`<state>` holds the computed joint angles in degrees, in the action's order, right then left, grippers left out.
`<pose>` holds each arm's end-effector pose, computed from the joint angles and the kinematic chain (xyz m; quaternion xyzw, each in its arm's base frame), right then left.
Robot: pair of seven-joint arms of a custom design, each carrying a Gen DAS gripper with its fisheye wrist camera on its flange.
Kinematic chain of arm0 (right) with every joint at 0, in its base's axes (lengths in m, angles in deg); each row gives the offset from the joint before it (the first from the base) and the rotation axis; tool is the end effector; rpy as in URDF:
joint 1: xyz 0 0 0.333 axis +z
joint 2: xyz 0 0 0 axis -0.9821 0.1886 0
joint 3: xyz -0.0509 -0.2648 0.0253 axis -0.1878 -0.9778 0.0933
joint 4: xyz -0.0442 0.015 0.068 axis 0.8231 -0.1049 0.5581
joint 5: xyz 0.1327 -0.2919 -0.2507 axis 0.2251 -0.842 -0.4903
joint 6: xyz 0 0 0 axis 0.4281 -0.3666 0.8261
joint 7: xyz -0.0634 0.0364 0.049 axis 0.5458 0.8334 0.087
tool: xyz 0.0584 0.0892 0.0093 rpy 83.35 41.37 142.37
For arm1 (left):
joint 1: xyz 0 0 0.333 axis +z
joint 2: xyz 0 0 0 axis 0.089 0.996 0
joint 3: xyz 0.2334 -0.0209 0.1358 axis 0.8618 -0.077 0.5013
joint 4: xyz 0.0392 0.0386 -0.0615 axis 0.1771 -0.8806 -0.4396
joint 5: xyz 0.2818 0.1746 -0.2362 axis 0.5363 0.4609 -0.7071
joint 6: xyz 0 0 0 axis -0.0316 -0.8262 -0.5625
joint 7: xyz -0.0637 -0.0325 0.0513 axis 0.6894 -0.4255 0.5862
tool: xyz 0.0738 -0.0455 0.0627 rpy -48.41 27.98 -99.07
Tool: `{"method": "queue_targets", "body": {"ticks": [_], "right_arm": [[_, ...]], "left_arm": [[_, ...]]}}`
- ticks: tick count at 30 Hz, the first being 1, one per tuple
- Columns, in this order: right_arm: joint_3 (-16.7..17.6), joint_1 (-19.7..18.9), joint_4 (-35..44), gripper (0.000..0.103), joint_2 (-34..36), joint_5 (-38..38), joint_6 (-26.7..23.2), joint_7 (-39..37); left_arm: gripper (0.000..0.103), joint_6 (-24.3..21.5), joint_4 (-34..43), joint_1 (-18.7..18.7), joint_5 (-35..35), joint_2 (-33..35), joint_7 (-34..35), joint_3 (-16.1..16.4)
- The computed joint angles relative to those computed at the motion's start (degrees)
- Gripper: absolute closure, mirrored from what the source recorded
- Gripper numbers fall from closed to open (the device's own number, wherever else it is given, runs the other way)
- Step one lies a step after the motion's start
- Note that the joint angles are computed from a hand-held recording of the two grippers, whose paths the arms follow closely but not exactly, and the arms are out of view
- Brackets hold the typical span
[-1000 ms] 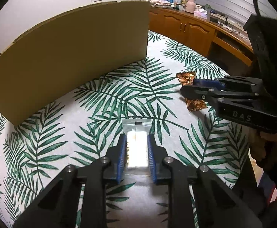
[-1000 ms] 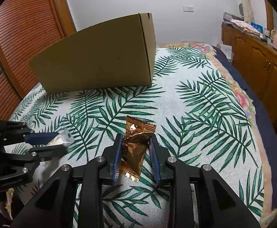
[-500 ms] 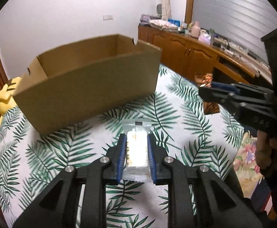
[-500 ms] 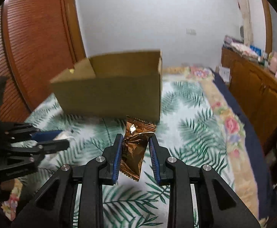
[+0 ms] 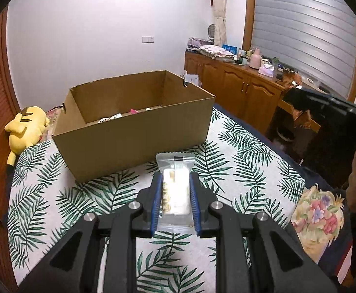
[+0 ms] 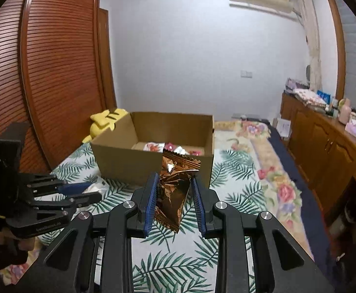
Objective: Organize snacks
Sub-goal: 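Carry the gold packet and cake bar over the box with both grippers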
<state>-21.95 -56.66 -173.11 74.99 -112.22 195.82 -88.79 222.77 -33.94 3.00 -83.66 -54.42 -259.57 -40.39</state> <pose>0.4391 0.3152 0.4089 -0.5553 0.6565 -0.3815 0.3394 0.5865 -0.1092 0.3569 -0.3112 0.8478 -0.4139 0.1141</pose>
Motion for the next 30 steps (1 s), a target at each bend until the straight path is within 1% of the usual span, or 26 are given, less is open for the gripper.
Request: {"method": "queue_targets", "body": {"ticks": [9,14,17,22,30], "right_arm": [[0.98,0.73,0.84,0.077,-0.85,-0.13,-2.16,-1.28],[0.27,0.36,2.32,0.077,0.28,-0.66,-0.87,-2.61],[-0.43,-0.09,4.68,0.077,2.37,-1.44,0.09,-3.86],[-2.00,-0.41,8.99,0.077,6.27,-2.48,1.65,-5.92],[-5.34,-0.17,16.95,0.076,13.45,-3.02,4.77,-9.89]], "left_arm": [[0.083,-0.96,-0.61,0.67,-3.04,-1.71,1.57,0.96],[0.083,-0.72,2.00,0.66,-4.04,-0.81,2.14,0.95],[0.083,0.03,5.11,0.64,-4.08,0.87,2.11,0.59],[0.083,0.49,12.23,1.15,-1.85,5.64,-0.77,-0.49],[0.083,2.10,25.21,2.26,4.83,15.77,-6.64,-3.38]]}}
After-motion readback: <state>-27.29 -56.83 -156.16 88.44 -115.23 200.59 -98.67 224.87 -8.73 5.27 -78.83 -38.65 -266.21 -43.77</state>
